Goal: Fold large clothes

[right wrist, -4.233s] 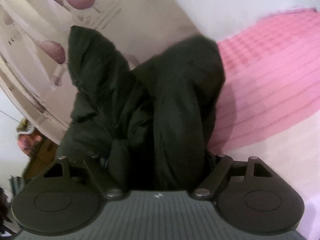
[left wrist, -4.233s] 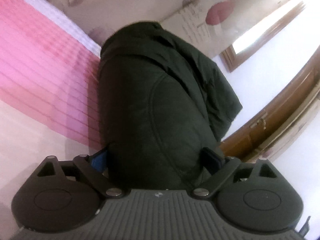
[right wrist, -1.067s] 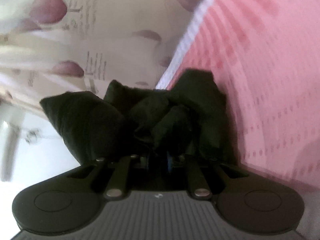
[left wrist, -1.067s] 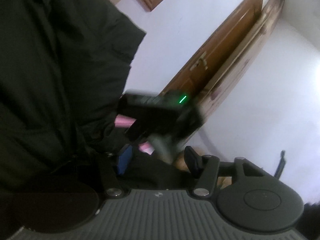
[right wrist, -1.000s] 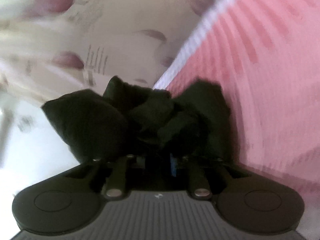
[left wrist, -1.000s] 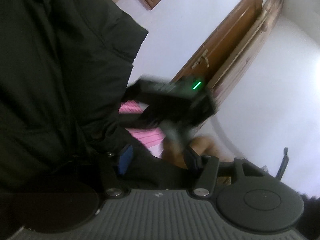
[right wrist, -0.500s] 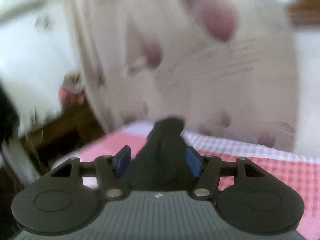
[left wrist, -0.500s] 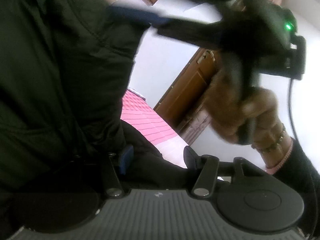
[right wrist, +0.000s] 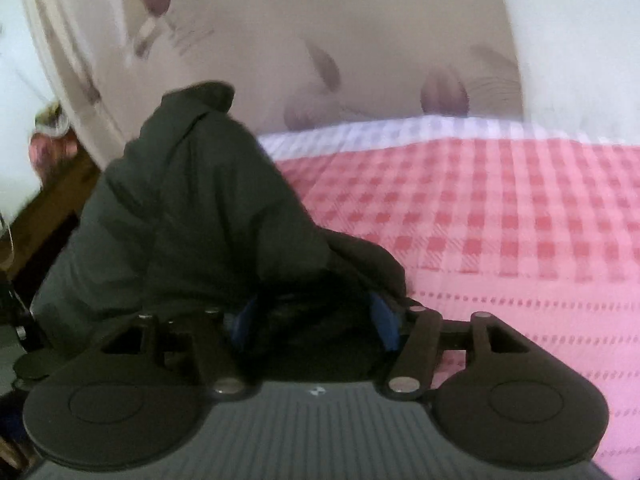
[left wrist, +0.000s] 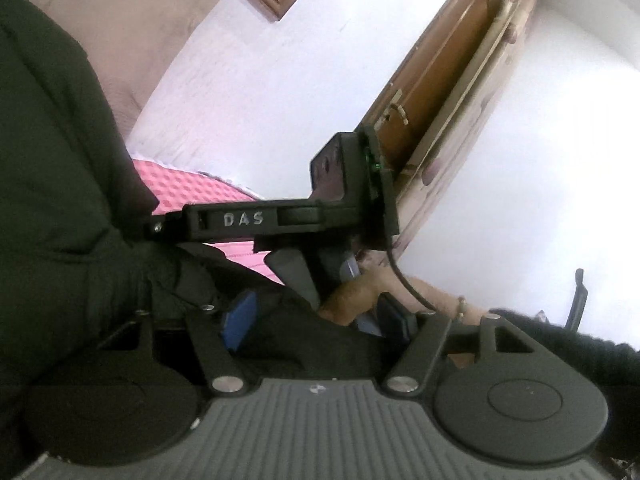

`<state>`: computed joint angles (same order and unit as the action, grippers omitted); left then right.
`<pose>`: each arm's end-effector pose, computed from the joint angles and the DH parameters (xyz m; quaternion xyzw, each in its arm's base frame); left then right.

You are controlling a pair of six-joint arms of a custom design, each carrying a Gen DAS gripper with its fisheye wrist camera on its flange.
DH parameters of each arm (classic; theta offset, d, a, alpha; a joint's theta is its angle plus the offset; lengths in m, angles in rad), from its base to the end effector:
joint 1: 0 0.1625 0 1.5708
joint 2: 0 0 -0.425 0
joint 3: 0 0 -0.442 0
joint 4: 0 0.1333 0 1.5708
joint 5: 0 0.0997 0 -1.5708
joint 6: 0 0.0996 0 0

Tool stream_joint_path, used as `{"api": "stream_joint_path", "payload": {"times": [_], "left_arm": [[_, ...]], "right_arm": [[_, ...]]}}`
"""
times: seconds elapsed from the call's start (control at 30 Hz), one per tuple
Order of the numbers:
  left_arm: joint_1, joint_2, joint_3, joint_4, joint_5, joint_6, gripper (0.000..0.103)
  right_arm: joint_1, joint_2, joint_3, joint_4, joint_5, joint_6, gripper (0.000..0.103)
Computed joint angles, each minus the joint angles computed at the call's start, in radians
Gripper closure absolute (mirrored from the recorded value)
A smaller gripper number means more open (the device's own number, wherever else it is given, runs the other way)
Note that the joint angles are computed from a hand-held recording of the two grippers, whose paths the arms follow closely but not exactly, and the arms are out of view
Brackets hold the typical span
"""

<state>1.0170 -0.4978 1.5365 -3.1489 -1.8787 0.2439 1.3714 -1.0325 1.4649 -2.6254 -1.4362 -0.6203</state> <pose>-0.2973 -0.6768 -0.0457 -0.4075 -0.8618 0.2373 0.1867 -0.0063 -0.7718 0.3201 0.2186 -0.9246 0.3056 0.0630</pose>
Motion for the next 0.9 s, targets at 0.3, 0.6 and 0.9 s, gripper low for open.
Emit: {"api": "stream_joint_path", "payload": {"times": [0.3, 0.6, 0.9], "left_arm": [[0.014, -0.010, 0.048, -0.179, -0.109, -0.144, 0.006], [-0.029, -0.194, 0.274, -0.328, 0.101, -0.117, 0.000], [0.000, -0.387, 0.496, -0.391, 0.254, -0.203, 0.000]], "right_arm": [[-0.093, -0.260, 0.296, -0.279, 0.258, 0.245, 0.029], [-0.057, -0.484, 0.573, -0.225, 0.107, 0.221, 0.017], [-0.019, -0.404, 0.579, -0.280, -0.051, 0.175, 0.059]]}}
